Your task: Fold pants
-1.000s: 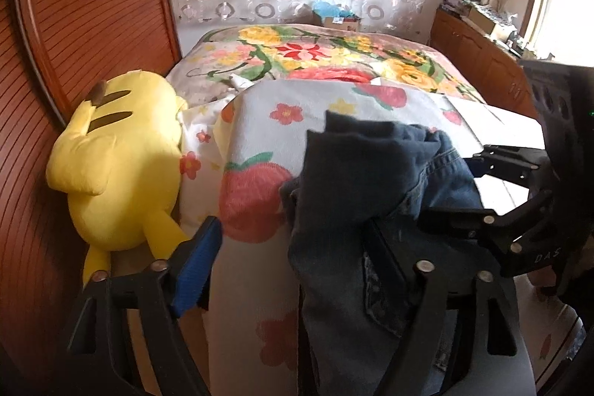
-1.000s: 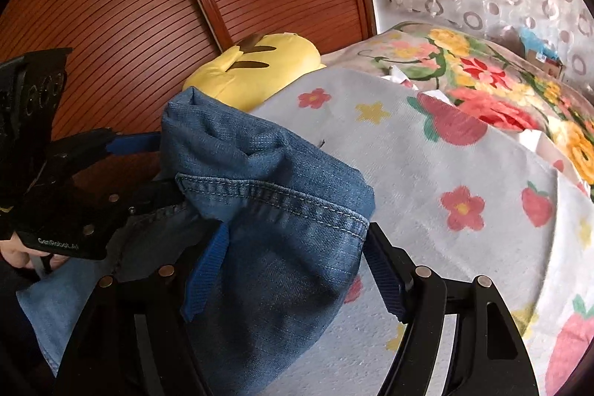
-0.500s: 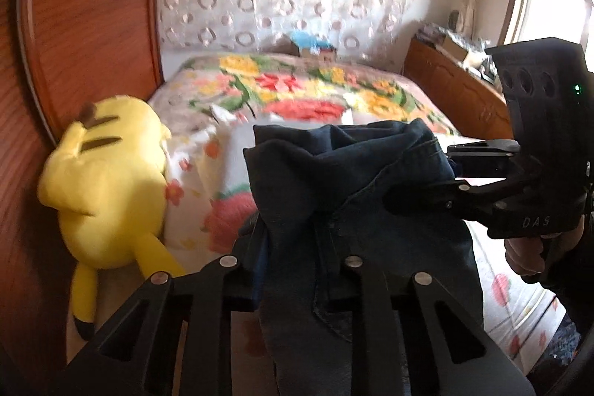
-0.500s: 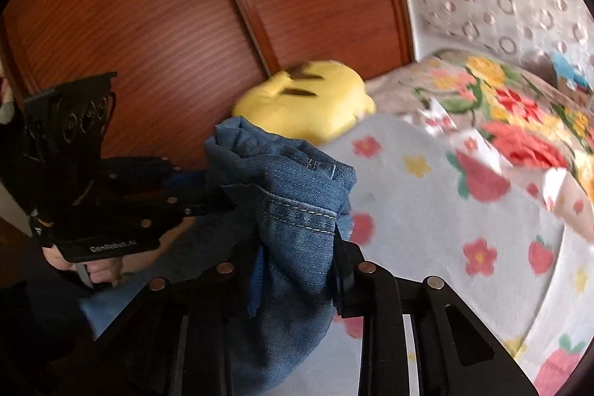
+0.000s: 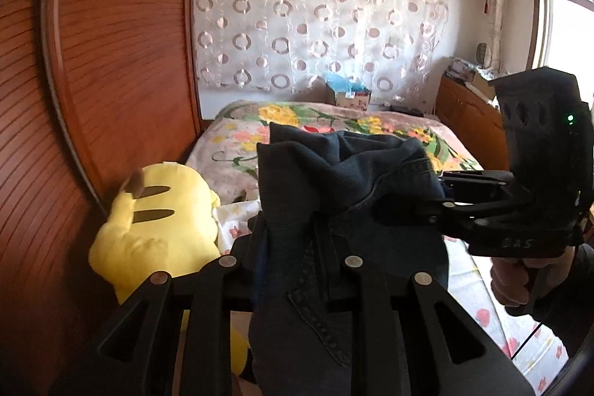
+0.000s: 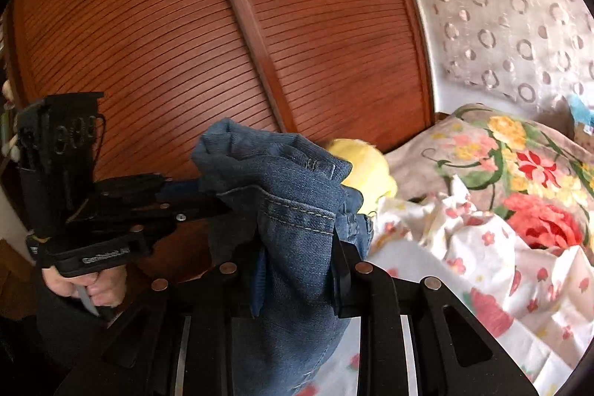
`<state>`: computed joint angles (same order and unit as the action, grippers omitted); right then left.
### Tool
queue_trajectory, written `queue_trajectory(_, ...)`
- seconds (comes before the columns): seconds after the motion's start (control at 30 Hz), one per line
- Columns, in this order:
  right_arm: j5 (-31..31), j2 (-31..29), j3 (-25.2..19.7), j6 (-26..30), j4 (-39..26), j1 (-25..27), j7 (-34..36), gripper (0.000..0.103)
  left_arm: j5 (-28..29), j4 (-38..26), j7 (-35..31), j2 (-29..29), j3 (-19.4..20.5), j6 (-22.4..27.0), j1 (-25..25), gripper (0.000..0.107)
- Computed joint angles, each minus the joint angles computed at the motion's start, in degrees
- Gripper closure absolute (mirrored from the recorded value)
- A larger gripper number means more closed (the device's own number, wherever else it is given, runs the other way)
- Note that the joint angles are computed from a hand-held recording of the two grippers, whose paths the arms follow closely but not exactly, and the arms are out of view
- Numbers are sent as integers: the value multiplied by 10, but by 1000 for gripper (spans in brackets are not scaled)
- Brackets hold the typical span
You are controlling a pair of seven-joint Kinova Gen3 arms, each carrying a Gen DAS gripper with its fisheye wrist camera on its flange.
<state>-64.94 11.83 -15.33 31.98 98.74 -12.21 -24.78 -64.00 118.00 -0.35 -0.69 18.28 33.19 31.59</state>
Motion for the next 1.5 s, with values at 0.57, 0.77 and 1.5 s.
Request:
queue_trajectory(0.57, 160, 85, 204, -96, -19, -176, -213, 48, 30, 3, 15, 105, -61, -4, 107, 84)
queue_trajectory(0.77, 275, 24, 313, -176, 19, -325, -343, 45, 30, 12, 42, 113, -68, 15, 130, 84)
queue_trajectory(1.5, 512, 45, 107, -154, -8, -183, -547, 75, 14, 25, 99, 110, -63, 22, 136, 84)
